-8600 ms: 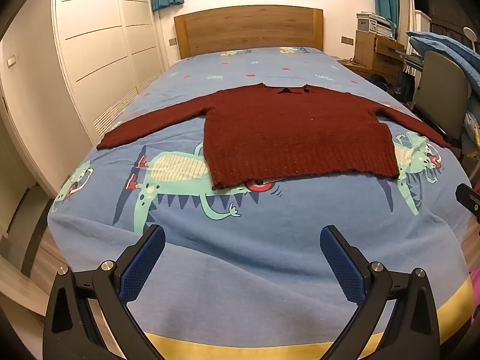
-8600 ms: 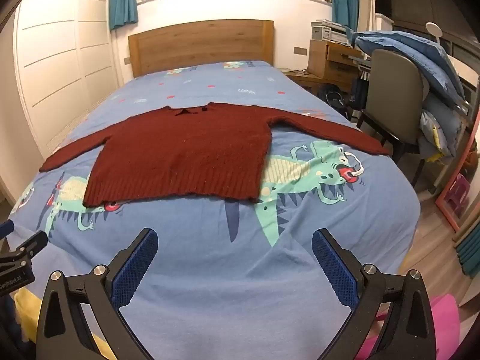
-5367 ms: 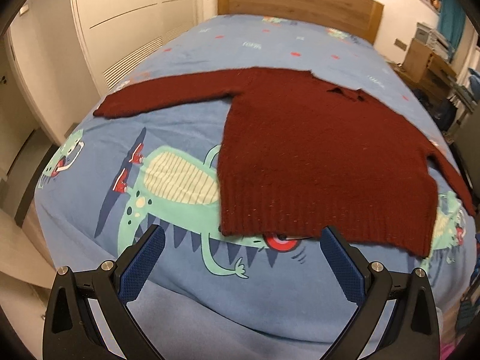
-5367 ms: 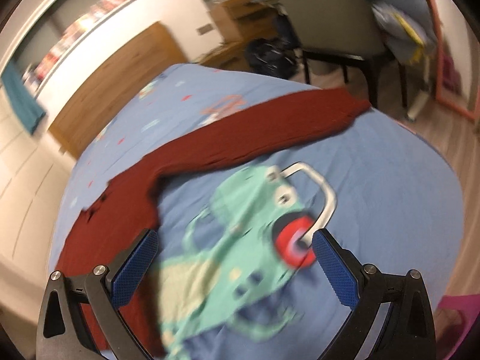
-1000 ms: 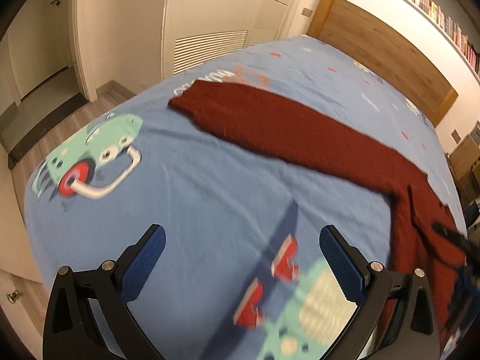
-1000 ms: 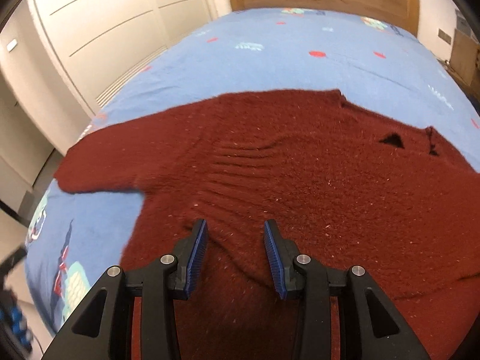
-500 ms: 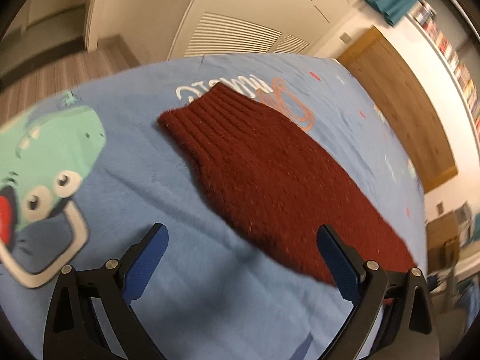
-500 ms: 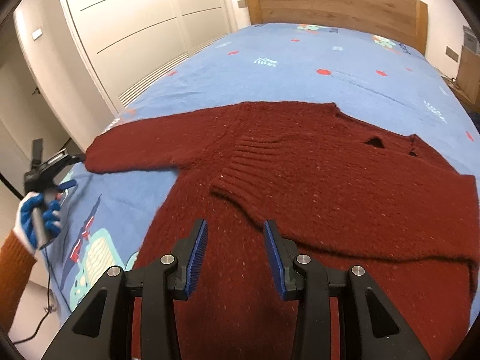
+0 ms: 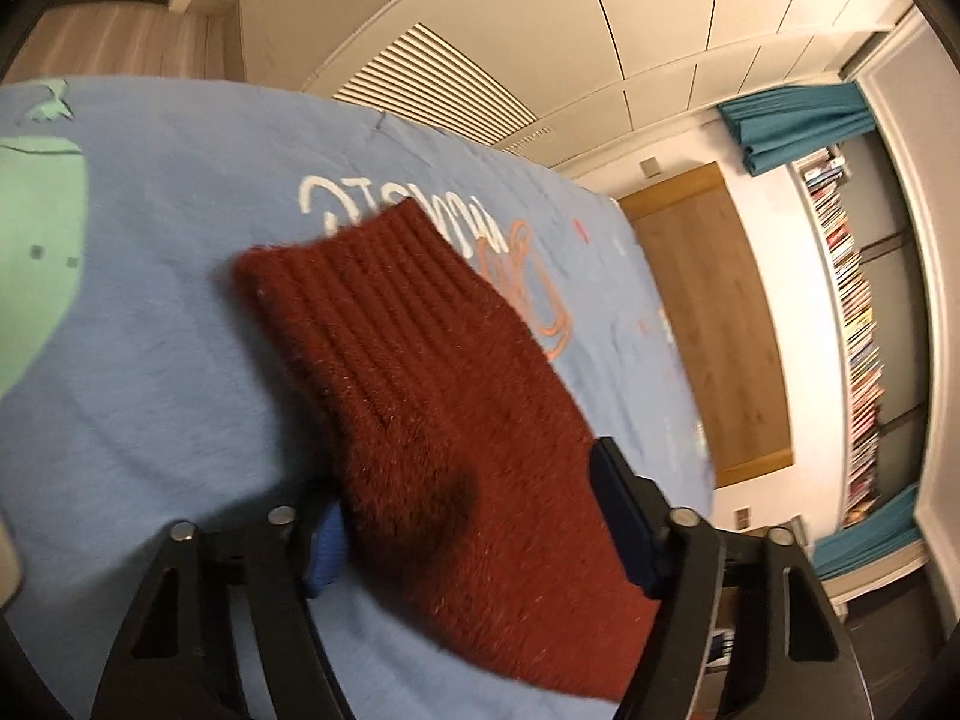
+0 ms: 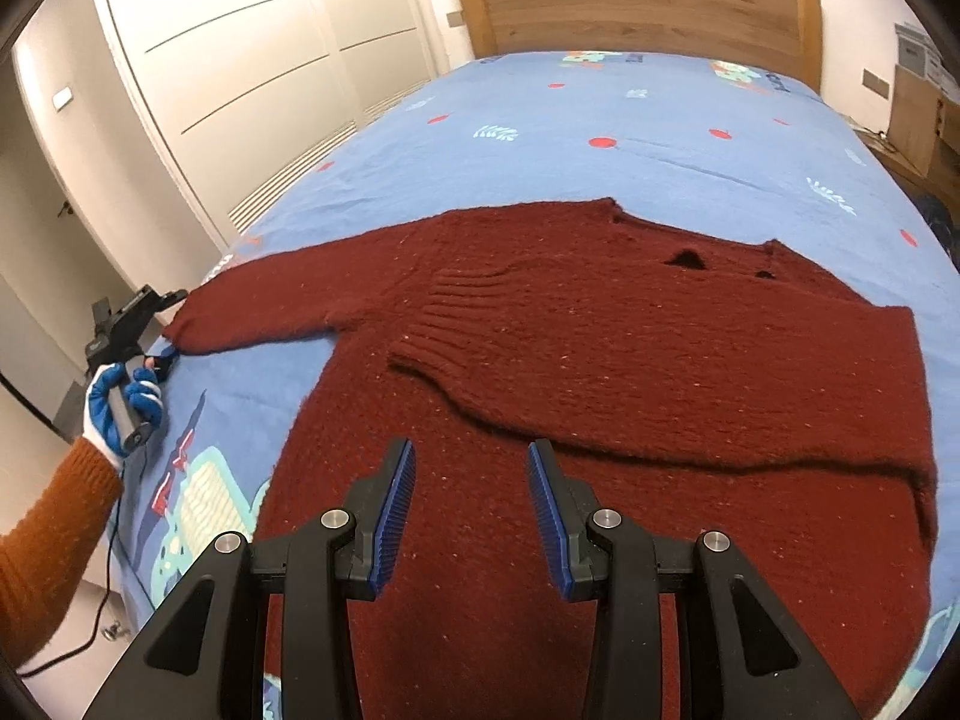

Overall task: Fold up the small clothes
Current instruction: 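Grasp the other sleeve cuff with the left tool, then carry the held sleeve across the sweater body with the left tool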

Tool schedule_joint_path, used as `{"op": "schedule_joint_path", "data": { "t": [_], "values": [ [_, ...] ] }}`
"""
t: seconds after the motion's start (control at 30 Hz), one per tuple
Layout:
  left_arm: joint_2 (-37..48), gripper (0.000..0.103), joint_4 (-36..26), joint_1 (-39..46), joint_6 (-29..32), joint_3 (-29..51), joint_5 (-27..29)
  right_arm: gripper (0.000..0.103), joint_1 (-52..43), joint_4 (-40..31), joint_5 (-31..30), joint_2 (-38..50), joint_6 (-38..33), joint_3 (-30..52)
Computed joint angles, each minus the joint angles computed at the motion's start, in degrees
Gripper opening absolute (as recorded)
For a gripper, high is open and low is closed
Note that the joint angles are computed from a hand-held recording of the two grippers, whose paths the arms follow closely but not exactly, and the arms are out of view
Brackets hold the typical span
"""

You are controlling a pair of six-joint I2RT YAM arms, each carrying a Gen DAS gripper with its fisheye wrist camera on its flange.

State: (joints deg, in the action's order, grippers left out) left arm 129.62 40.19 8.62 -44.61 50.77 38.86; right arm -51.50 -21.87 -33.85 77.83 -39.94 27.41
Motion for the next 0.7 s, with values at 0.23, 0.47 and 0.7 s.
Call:
{"op": "schedule_joint_path", "data": {
  "t": [0.23, 0.47, 0.7],
  "values": [
    [0.9, 0.025, -8.1, 0.1, 0.4, 5.7, 3.6, 0.041, -4.0, -1.2, -2.1, -0.3, -0.7, 0.3],
    [-2.6, 0.006, -16.6, -2.1, 1.2, 8.7, -1.5, 0.041, -8.1, -3.9, -4.4, -0.4, -3.7, 0.4],
    [-8.6, 0.005, -16.9, -7.9, -3.5, 7.9, -5.2, 0.041, -16.8, -10.7, -7.3, 1.4, -11.0, 4.1]
  ]
}}
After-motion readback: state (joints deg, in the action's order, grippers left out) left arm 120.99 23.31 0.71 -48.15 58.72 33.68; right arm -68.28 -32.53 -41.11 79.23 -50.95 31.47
